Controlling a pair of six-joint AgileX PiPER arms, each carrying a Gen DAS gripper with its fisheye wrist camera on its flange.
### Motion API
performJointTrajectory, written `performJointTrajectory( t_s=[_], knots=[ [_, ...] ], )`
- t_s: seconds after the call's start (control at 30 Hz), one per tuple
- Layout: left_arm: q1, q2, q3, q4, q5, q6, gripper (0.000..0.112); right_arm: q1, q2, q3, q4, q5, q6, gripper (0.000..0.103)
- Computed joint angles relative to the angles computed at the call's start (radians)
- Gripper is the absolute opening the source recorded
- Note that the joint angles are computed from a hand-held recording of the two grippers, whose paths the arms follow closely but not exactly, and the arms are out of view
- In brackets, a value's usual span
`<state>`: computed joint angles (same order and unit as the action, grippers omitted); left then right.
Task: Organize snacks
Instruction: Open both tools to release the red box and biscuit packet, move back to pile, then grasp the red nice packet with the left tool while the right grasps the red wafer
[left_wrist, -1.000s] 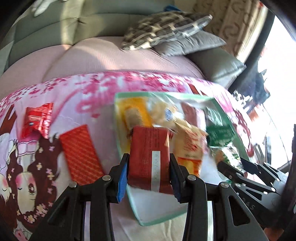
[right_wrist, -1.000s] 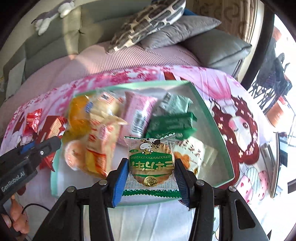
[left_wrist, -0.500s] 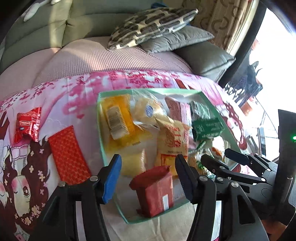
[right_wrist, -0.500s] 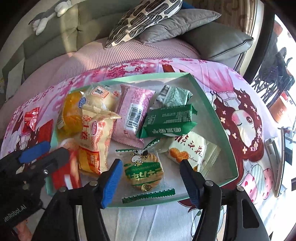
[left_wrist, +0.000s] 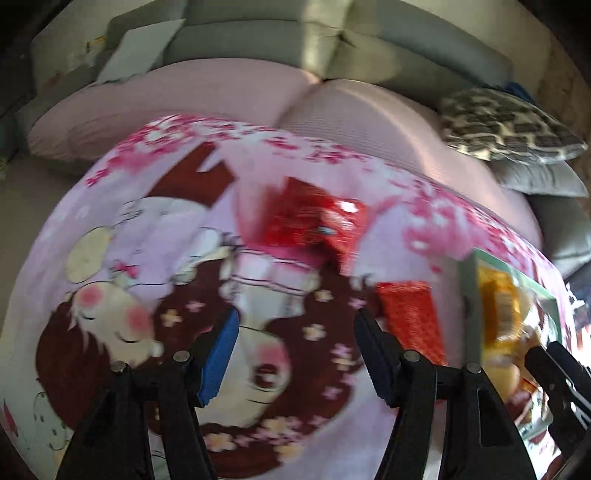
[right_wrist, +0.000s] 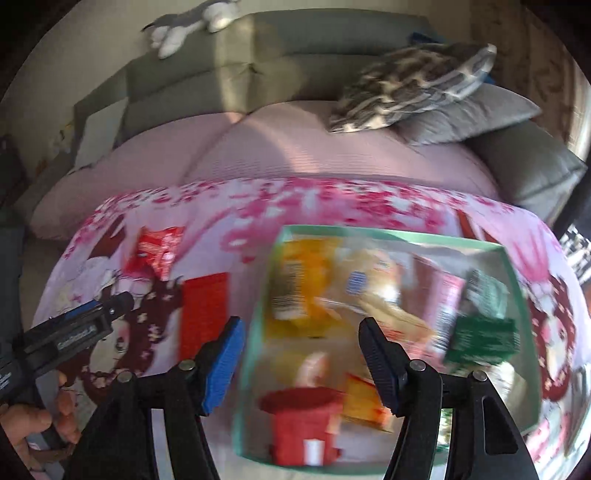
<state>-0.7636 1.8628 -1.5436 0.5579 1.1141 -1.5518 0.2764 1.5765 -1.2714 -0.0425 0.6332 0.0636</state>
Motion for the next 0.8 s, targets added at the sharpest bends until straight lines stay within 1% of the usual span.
performJointTrajectory(
  t_s=[0.1, 0.23, 0.33, 0.43, 0.5, 0.6, 0.73, 0.8],
  knots=[
    [0.021, -0.02, 0.04, -0.003, 0.008, -0.024, 0.068, 0.072, 0.065, -0.049, 0.004, 0.009, 0.007, 0.068],
    [0.047, -0.048, 0.092, 0.003, -0.025, -0.04, 0.077, 0.125, 0.143, -0.102, 0.024, 0.027, -0.002, 0.068],
    [0.067, -0.052, 0.095, 0.0, -0.042, -0.022, 0.077, 0.147, 0.211, -0.144, 0.018, 0.043, 0.002, 0.068],
    [0.09, -0.04, 0.077, -0.007, -0.074, 0.019, 0.077, 0.155, 0.271, -0.183, -0.005, 0.059, 0.019, 0.068],
    [0.112, -0.028, 0.06, -0.014, -0.104, 0.075, 0.077, 0.156, 0.303, -0.209, -0.025, 0.072, 0.039, 0.068],
    [0.137, -0.013, 0.031, -0.019, -0.121, 0.143, 0.077, 0.159, 0.342, -0.242, -0.048, 0.086, 0.06, 0.068],
    [0.181, 0.007, 0.005, -0.052, -0.18, 0.227, 0.077, 0.166, 0.366, -0.261, -0.084, 0.084, 0.083, 0.068],
    [0.195, 0.03, -0.024, -0.066, -0.188, 0.271, 0.077, 0.164, 0.375, -0.274, -0.085, 0.083, 0.086, 0.068]
  ],
)
